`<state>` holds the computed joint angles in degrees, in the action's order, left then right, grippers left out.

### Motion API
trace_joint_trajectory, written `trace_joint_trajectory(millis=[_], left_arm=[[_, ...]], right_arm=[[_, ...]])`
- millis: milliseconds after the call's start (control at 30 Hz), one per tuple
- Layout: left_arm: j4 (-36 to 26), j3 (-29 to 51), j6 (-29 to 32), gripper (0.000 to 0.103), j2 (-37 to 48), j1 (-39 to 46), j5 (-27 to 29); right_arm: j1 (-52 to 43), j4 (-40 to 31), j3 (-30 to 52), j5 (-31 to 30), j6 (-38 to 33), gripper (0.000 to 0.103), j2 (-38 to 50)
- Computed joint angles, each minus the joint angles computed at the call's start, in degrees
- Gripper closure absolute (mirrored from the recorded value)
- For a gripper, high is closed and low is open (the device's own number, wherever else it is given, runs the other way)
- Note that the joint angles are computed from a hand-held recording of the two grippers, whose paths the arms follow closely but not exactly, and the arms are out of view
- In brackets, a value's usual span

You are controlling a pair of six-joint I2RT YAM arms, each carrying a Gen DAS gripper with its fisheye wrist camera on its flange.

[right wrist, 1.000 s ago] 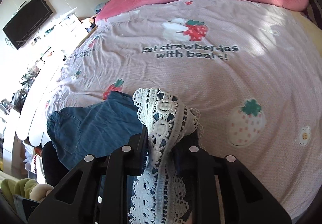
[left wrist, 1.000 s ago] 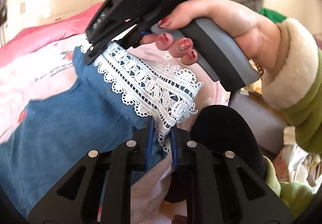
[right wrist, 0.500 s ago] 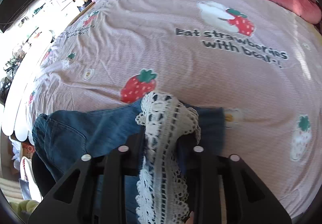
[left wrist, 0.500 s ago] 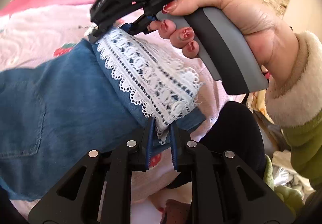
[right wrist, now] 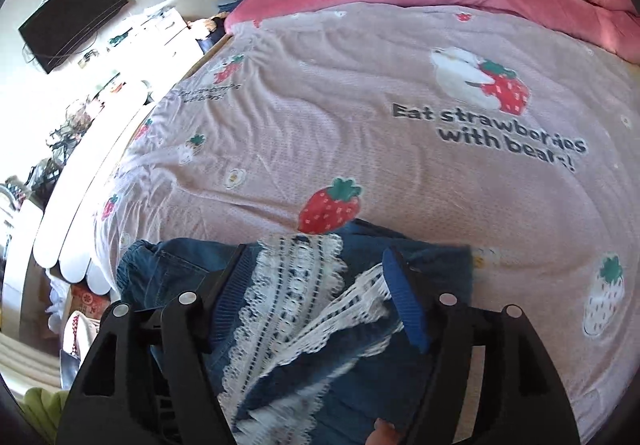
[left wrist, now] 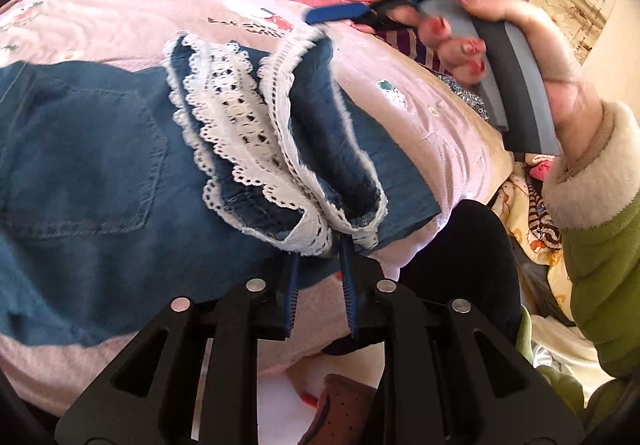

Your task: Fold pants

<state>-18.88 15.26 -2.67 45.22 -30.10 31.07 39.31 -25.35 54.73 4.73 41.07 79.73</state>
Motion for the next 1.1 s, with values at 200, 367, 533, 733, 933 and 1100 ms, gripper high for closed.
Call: trace_joint_trajectory(millis=[200,367,533,733,933,1100], left_arm=[[-2.87,-0.24,5.23,0.083,-0.45,5.69,2.31],[-8.41,0.24,8.52,0.076,-5.62,10.30,3.20],[-14.64,2.89,11.37,0.066,-12.58,15.79,5.24],[-9.81,5.82,6.97,0.063,-7.47,9.11,2.76],[-2.46,5.42,3.37,0.088,1.73,3.15,-1.96],[-1.08,3.91,3.08,0.095,2.29,2.87,-3.16]], right_arm=[[-0.98,5.42,-3.26,-2.45,-0.84,0.032,-4.56],[0.32,-1.25,0.41,3.08,-1.58,0.026,-3.88],[-1.75,-2.17,-6.84,-0.17,2.02,0.025,-7.83],[-2.99,4.66,-13.67,-5.08,6.60,0.025,-10.42],[-2.82,6.79,-13.48,-6.92,4.48,0.095,-7.74],[-0.70,9.86,-9.26,-6.15,2.33,0.095,-3.18]])
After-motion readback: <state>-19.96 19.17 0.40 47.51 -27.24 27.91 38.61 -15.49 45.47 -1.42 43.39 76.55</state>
